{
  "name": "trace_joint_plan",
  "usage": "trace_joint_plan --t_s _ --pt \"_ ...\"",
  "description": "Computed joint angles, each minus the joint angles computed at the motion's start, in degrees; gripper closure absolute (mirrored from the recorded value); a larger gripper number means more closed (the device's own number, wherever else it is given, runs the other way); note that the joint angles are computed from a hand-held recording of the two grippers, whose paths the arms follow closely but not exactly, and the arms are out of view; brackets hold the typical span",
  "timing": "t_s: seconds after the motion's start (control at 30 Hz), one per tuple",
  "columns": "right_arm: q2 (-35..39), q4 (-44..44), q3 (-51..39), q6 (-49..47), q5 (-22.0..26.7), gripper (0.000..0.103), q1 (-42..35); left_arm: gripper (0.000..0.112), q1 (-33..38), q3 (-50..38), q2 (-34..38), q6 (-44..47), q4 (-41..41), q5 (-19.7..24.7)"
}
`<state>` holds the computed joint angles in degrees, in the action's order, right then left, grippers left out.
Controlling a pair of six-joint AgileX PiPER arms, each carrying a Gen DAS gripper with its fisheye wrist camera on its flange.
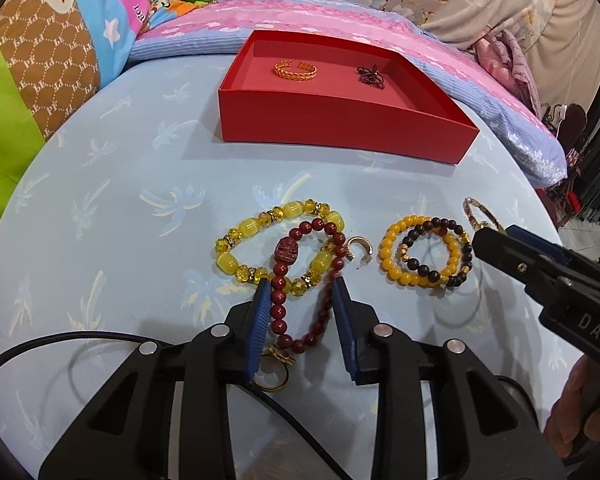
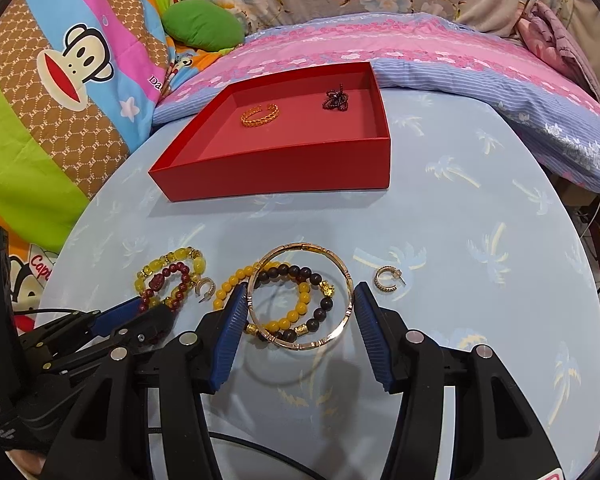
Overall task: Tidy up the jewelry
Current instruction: 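Grasp the red bead bracelet with the left tool while the right tool grasps the thin gold bangle, then carry both bracelets into the red tray and open both tools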
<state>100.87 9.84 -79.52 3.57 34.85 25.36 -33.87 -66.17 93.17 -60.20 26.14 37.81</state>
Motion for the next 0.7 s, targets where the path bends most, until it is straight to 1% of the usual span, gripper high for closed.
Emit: trace_joint_plan --t_s 0.07,0.13,0.3,0.37,0.4,0.47,0.5,0.57,0.6,0.7 --pt "-0.2 0.1 0.1 0.0 0.0 0.05 0.1 0.078 0.3 0.3 -0.6 0.0 -0.2 0.0" --pt "-0.4 0.2 0.4 -0.1 -0.2 0.05 0.1 0.071 0.5 0.6 -1.2 -0.9 0.4 -0.1" --pt "-0.4 0.7 0.5 -0.6 -0.1 0.05 0.0 0.071 1.3 0.3 -0.7 -1.3 1.2 0.6" --pt "-0.3 0.7 0.3 -0.6 0.0 0.05 0.1 0.077 1.8 0.0 0.1 0.1 0.1 0.3" --pt "-0.2 0.6 0.2 -0.5 0.1 0.05 0.2 0.082 1.9 0.2 0.1 0.6 -0.3 0.0" --pt "-0.1 0.5 0.0 -0.5 0.2 0.05 0.3 0.088 2.2 0.8 -0.1 1.9 -1.5 -1.4" --pt "0.0 0.6 -0.1 -0.6 0.3 0.05 0.3 0.093 2.3 0.8 -0.2 2.4 -1.9 -1.7" --pt "0.1 0.7 -0.2 -0.7 0.3 0.05 0.4 0.097 2.1 0.8 -0.3 2.6 -1.7 -1.7" --pt "0.2 0.8 -0.2 -0.7 0.4 0.05 0.5 0.104 2.3 0.7 -0.4 3.3 -2.4 -1.8" --pt "0.0 0.9 -0.3 -1.0 0.4 0.05 0.7 0.105 2.7 0.8 -0.7 3.9 -3.5 -1.8"
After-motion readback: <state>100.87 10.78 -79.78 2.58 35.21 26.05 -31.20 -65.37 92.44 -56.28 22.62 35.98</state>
